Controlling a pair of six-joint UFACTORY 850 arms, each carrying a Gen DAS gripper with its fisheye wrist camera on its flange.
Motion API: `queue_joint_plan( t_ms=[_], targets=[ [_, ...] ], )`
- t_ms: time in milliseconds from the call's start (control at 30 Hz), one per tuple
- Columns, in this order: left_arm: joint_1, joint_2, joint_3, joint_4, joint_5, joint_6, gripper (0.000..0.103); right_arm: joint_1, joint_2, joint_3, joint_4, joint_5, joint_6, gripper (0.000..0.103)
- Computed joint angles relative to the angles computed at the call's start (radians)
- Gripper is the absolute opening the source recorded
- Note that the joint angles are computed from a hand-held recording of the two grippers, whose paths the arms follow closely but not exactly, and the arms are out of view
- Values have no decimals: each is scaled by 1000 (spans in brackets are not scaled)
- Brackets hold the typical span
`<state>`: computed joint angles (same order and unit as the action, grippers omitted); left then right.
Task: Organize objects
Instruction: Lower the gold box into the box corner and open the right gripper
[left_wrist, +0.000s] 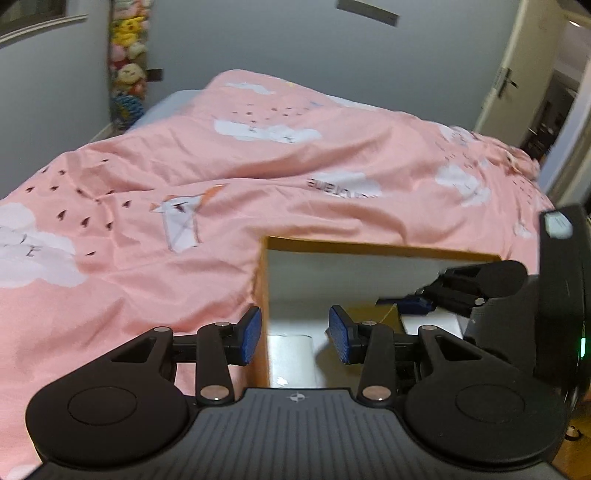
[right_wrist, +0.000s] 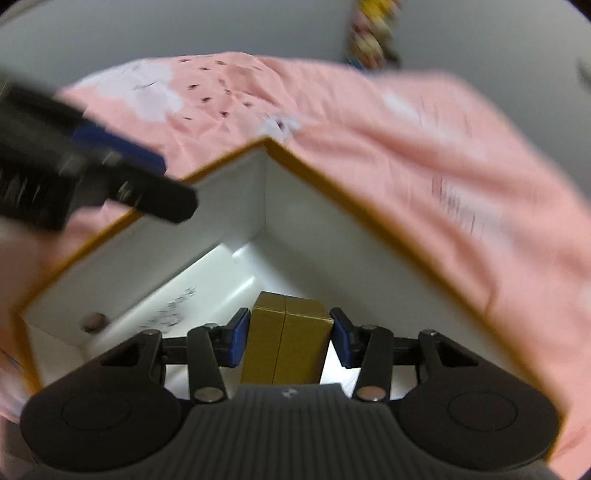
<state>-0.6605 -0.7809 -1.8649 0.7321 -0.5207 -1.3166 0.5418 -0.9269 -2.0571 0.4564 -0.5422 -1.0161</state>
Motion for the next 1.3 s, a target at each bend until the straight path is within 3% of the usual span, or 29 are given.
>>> queue_joint_plan(
  t_ms=[133, 533, 733, 933, 1100, 1300],
  targets=[
    [12, -21, -28, -57, -36, 24, 46, 19, 5, 36, 51, 141, -278, 48],
    [11, -58, -46, -85, -89, -56, 44, 30, -95, -86, 155, 102, -589, 48],
    [-5, -68, -48, -29, -133, -161, 44, 42, -86, -44, 210, 172, -781, 47],
    [-5, -61, -34, -23, -120, -177, 44, 43, -88, -62, 133, 198, -689, 53],
    [-5, -52, -17, -14, -104, -190, 44, 34, -109, -130, 5, 137, -483, 64],
    [-1, -37, 9, -8, -81, -208, 43, 27, -175, -269, -190, 3, -151, 64]
  ],
)
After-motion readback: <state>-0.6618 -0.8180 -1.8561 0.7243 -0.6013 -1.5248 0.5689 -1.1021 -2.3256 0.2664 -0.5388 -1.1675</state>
